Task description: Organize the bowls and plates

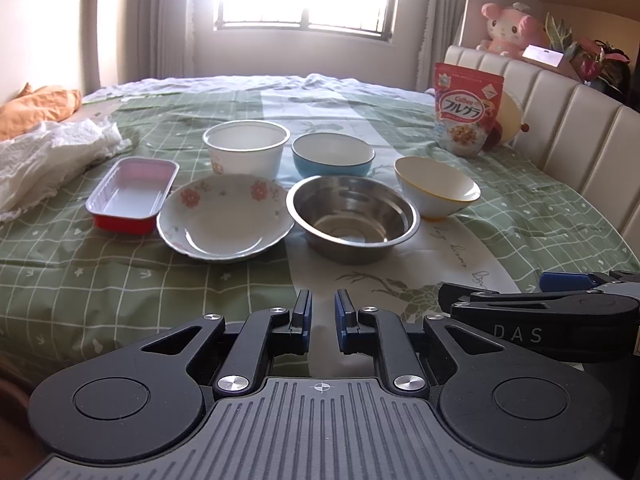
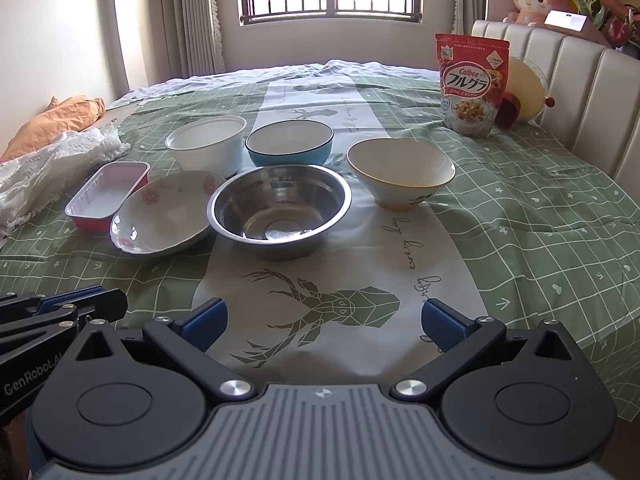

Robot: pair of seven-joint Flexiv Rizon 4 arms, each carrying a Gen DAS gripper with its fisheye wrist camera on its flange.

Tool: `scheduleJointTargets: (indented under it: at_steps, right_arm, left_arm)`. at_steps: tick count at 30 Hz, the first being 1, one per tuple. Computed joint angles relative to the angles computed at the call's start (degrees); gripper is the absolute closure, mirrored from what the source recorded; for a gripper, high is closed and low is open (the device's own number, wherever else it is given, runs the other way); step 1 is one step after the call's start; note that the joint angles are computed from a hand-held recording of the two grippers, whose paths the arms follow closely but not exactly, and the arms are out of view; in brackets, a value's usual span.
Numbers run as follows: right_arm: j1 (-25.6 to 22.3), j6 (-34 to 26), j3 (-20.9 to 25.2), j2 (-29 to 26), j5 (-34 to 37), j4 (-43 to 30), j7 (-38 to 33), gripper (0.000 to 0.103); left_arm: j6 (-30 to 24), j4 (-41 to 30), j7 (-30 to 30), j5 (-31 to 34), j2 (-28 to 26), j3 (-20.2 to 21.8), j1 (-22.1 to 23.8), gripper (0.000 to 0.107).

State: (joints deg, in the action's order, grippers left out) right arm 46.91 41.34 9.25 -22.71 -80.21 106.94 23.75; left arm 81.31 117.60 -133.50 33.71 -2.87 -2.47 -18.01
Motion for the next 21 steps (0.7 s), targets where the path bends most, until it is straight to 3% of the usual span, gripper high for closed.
scheduleJointTargets:
  at_steps: [21]
  right_arm:
    - [-0.42, 0.13, 0.07, 0.15, 0.12, 0.31, 0.36, 0.0]
  left_arm:
    - [-0.32, -0.37, 0.69, -1.14, -0.82, 0.29, -0.61, 0.092]
